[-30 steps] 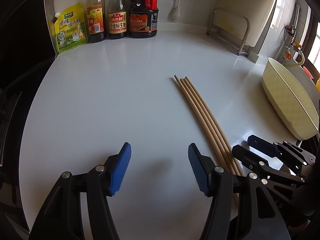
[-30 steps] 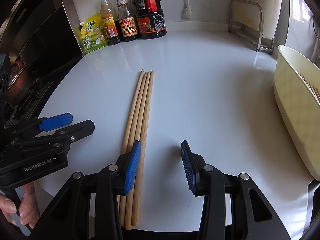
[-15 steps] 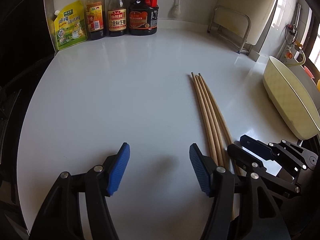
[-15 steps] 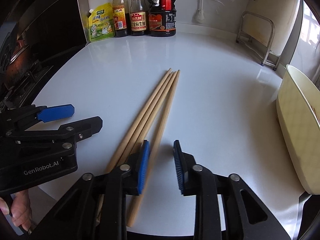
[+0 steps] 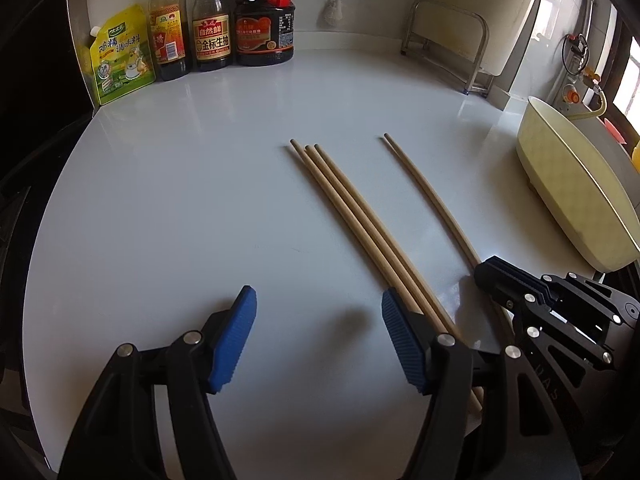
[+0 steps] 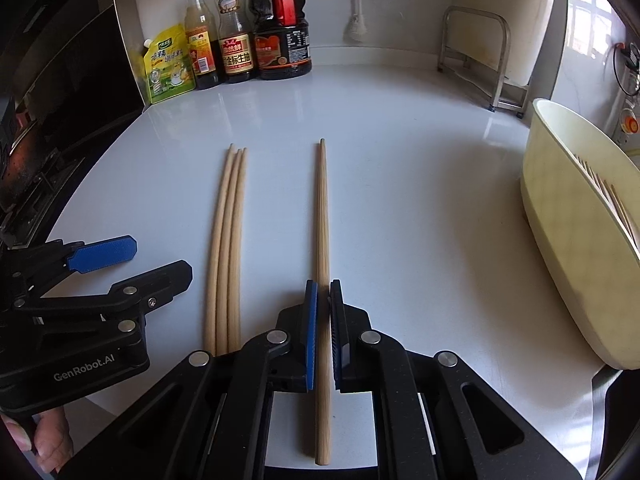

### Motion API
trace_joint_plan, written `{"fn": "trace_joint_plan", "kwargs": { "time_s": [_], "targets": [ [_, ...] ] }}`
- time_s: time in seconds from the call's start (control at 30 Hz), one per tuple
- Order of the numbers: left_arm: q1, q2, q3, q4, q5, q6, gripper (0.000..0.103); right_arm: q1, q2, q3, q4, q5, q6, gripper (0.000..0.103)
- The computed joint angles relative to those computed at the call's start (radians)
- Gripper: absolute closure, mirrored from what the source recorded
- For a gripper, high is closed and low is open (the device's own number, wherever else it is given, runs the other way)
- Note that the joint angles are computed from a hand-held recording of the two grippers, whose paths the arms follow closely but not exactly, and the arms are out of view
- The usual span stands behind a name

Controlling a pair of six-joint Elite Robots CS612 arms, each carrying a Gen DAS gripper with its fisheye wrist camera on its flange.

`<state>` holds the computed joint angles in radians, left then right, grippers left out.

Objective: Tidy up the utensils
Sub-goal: 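Close the right gripper on one wooden chopstick, then open the right gripper and set the chopstick back on the counter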

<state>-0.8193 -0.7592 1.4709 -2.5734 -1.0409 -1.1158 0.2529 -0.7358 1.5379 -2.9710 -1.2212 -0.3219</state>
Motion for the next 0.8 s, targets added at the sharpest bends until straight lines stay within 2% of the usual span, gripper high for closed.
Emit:
{"fn": "trace_joint_plan", "kwargs": {
  "time_s": [0.13,0.37,0.6,0.73,0.8],
  "targets": [
    [-0.001,0.005,-0.011,0.014,-0.001,-0.010,0.038,-0.006,-0.002,0.006,-0.011,-0.001,0.013,0.097],
    [-0.005,0.004,-0.011,-0.022,0.014,-0.019,0.035,-0.019,-0.003,0.013,-0.026,-0.008,0.037,0.097],
    [-0.006,0.020,-0.044,0.024,0.000,-0.038,0.034,-0.036,-0.003,0.017,-0.033,0.023,0.058,0.096],
    [-0.009,0.026,-0.062,0.079,0.016,-0.063,0.032,-0.046,-0.004,0.023,-0.062,0.050,0.078,0.071],
    [-0.012,0.028,-0.074,0.117,0.031,-0.074,0.028,-0.048,-0.005,0.026,-0.073,0.056,0.080,0.070]
  ]
}}
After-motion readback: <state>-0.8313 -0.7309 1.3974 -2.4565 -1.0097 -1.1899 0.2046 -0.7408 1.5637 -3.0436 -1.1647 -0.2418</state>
